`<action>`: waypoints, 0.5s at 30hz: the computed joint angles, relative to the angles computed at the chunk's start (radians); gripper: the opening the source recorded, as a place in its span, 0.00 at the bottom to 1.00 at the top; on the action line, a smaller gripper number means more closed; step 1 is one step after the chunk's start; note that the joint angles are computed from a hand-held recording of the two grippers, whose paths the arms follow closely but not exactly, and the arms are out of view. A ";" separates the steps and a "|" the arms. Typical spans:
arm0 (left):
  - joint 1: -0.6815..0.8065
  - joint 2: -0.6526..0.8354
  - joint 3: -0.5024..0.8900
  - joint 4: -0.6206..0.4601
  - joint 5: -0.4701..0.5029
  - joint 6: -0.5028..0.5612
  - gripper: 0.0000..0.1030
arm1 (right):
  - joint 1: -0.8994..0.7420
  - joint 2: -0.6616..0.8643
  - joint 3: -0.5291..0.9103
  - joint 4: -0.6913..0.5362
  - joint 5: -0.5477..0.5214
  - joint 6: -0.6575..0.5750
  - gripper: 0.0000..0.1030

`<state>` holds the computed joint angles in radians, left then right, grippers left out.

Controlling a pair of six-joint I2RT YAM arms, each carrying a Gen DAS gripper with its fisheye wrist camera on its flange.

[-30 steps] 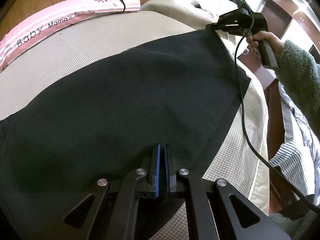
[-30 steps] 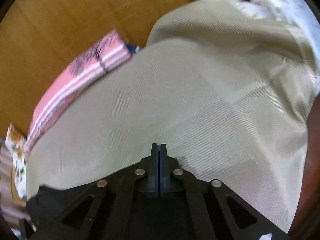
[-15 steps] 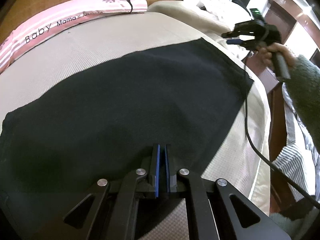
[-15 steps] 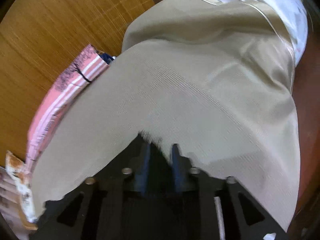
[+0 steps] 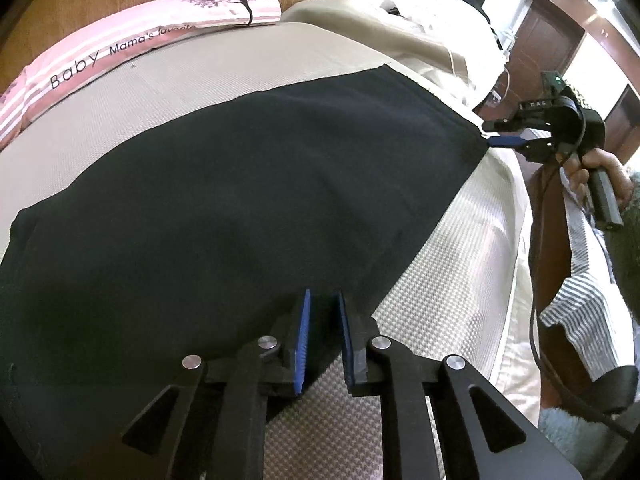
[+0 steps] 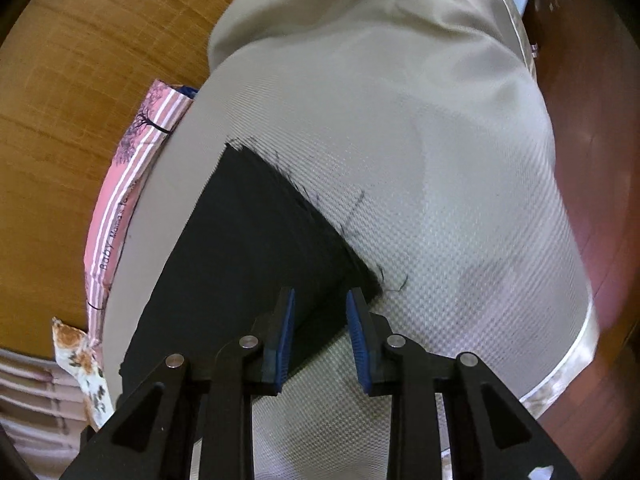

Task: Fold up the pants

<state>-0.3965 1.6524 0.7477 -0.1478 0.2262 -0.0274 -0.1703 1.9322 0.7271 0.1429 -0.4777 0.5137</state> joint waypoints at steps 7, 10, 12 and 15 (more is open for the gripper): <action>0.001 -0.006 -0.019 0.019 -0.003 -0.017 0.15 | 0.013 0.056 0.010 0.104 0.032 0.075 0.23; -0.006 -0.007 -0.030 0.036 -0.010 -0.022 0.16 | 0.024 0.061 0.012 0.130 0.036 0.101 0.23; -0.009 -0.012 -0.034 0.038 -0.015 -0.023 0.16 | 0.027 0.056 0.002 0.152 0.034 0.131 0.26; -0.013 -0.016 -0.039 0.042 -0.022 -0.026 0.16 | 0.030 0.040 -0.020 0.171 0.041 0.151 0.24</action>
<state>-0.4097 1.6362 0.7090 -0.1062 0.2043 -0.0530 -0.1405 1.9718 0.7069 0.3137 -0.4366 0.6645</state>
